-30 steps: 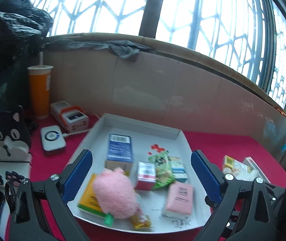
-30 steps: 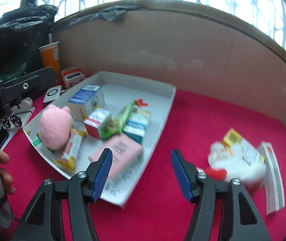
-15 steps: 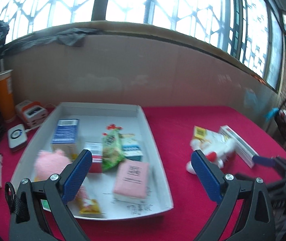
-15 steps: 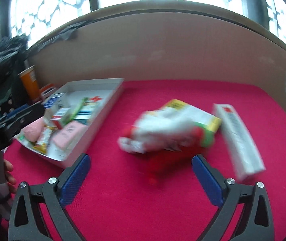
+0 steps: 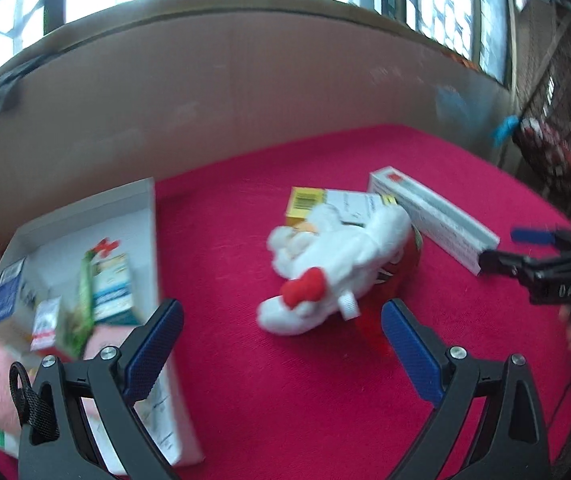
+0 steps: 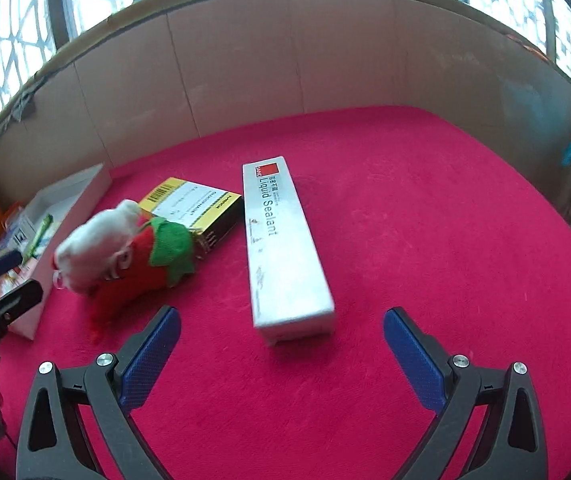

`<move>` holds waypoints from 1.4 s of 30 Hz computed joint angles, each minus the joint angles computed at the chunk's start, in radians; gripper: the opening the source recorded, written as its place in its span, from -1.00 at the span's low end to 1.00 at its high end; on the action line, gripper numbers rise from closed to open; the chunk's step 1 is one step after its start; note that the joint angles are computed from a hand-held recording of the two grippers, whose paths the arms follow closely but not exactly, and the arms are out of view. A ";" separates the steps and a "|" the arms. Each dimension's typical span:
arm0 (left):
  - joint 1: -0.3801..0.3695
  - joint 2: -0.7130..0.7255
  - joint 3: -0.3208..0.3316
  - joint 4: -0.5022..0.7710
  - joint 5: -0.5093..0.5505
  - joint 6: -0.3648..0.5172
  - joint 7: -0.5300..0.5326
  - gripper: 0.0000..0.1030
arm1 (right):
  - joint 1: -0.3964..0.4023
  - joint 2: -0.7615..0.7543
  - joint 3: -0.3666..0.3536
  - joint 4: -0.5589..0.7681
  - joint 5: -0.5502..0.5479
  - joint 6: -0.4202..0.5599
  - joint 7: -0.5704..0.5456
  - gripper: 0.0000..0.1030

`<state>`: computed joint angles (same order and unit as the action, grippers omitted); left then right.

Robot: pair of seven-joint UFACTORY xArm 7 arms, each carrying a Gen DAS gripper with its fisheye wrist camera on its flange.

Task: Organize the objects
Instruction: 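Move the left tool to the white rabbit plush while the right tool approaches the Liquid Sealant box, then close the left tool on the white rabbit while the right tool grasps the Liquid Sealant box, then carry the white rabbit with the left tool while the right tool carries the sealant box to the tray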

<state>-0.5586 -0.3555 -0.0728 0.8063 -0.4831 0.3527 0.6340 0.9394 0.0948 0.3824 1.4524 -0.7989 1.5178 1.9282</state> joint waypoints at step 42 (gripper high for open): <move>-0.076 0.053 -0.011 -0.045 -0.004 -0.239 -0.140 0.11 | -0.068 0.002 -0.024 -0.032 -0.035 -0.051 -0.066 -0.11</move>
